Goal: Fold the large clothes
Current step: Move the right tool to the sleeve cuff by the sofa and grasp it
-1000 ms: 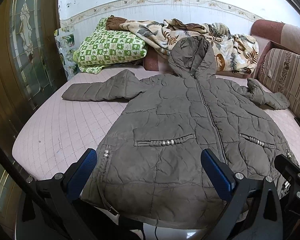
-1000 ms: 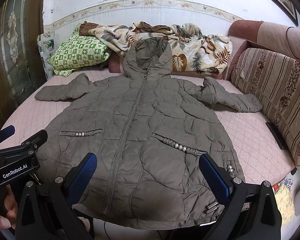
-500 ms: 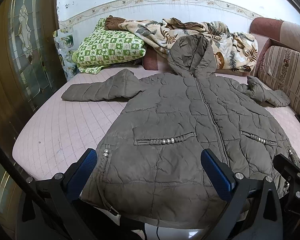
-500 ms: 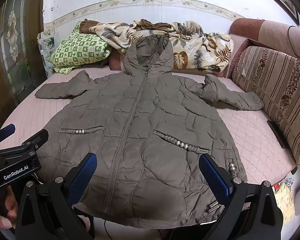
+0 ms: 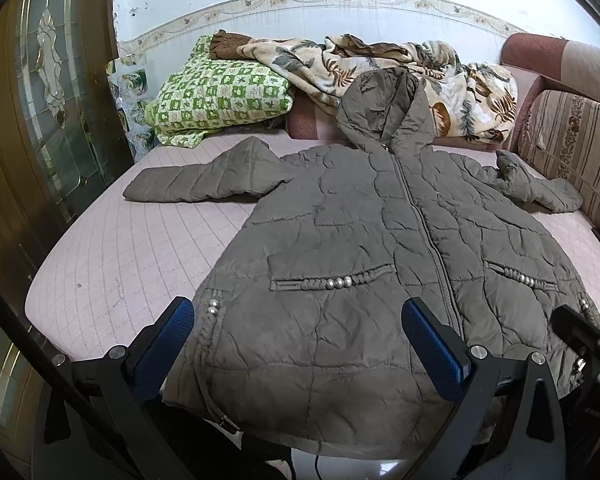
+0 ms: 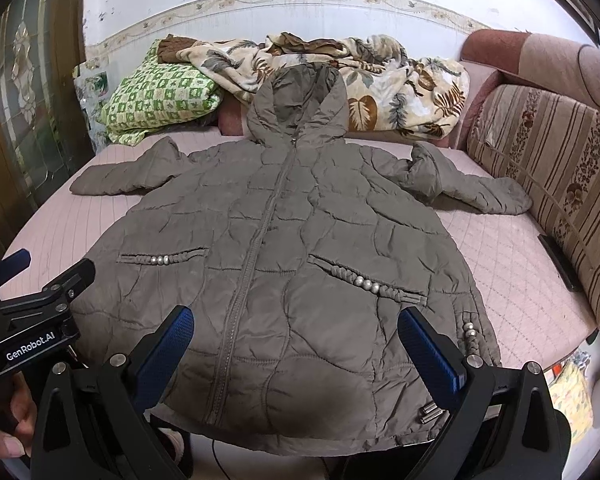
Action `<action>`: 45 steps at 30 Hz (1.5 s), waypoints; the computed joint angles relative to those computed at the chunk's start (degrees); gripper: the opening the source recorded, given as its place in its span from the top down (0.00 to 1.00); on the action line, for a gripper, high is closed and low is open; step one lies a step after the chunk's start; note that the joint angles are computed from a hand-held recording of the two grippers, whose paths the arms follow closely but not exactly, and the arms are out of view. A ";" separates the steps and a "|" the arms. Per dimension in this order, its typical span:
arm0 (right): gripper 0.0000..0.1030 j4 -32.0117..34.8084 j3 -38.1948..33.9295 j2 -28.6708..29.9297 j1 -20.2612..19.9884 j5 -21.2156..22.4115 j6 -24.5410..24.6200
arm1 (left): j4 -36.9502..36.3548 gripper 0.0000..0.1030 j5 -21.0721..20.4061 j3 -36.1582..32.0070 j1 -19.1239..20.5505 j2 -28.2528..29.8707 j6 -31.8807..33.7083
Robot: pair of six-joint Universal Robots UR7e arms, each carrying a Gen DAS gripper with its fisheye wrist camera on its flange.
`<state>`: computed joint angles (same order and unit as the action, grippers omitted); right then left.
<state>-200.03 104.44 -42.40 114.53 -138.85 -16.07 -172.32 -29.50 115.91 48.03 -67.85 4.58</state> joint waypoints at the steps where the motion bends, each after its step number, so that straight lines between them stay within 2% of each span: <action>1: 0.00 -0.05 0.06 -0.23 -0.26 0.04 0.42 | -0.63 0.00 -0.09 -0.13 0.07 0.16 0.78; 4: 0.00 0.53 0.60 -1.65 -1.38 0.87 1.90 | -4.91 0.00 -0.23 -1.99 0.64 1.99 6.10; 9: 0.00 -0.32 1.05 -5.23 -3.89 2.09 2.81 | -8.42 0.00 -2.73 -10.04 2.16 6.58 12.86; 15: 0.00 3.51 0.98 -13.20 -9.88 9.06 8.86 | -10.37 0.00 -6.23 -23.43 4.36 16.14 21.73; 18: 0.00 6.68 -0.80 -16.35 -14.12 12.44 13.61 | -7.32 0.00 -9.36 -28.03 6.09 19.71 20.75; 21: 0.00 9.94 -3.42 -18.87 -18.57 14.96 19.50 | -6.22 0.00 -12.31 -28.90 7.89 21.39 18.95; 23: 0.00 13.56 -6.18 -20.02 -21.64 16.54 20.64 | -2.34 0.00 -13.15 -29.81 8.75 22.02 18.08; 24: 0.00 15.40 -7.89 -20.19 -22.67 15.86 21.10 | -0.37 0.00 -12.87 -30.81 8.93 22.58 17.65; 27: 0.03 19.46 -13.03 -19.80 -26.06 17.01 22.19 | 1.95 0.00 -15.18 -32.48 9.73 23.13 17.78; 28: 0.08 21.35 -15.59 -19.15 -27.31 17.27 22.96 | 1.57 0.00 -15.13 -32.67 9.78 23.40 18.47; 29: 0.20 22.77 -17.63 -18.55 -28.33 17.96 23.70 | 1.15 0.00 -14.96 -33.10 9.83 23.90 19.64; 31: 0.34 25.49 -22.98 -16.46 -30.34 17.93 24.77 | 1.77 0.00 -15.24 -33.83 9.95 24.56 20.68; 33: 0.36 28.25 -28.13 -14.00 -32.16 18.33 26.25 | 1.80 0.00 -15.40 -34.23 10.01 25.04 21.54; 36: 0.36 30.09 -35.89 -9.51 -33.55 12.82 26.45 | 2.18 0.00 -15.80 -34.62 10.07 25.30 21.67; 38: 0.36 30.58 -38.69 -7.89 -34.40 12.19 26.91 | 2.12 0.00 -16.32 -34.78 10.18 25.36 21.69; 43: 0.36 30.59 -45.63 -3.34 -35.83 11.18 24.11 | 3.88 0.00 -16.39 -35.65 10.64 25.77 20.35; 45: 0.40 31.76 -48.08 -2.04 -36.51 12.04 24.37 | 4.82 0.00 -16.40 -36.07 10.85 25.91 19.62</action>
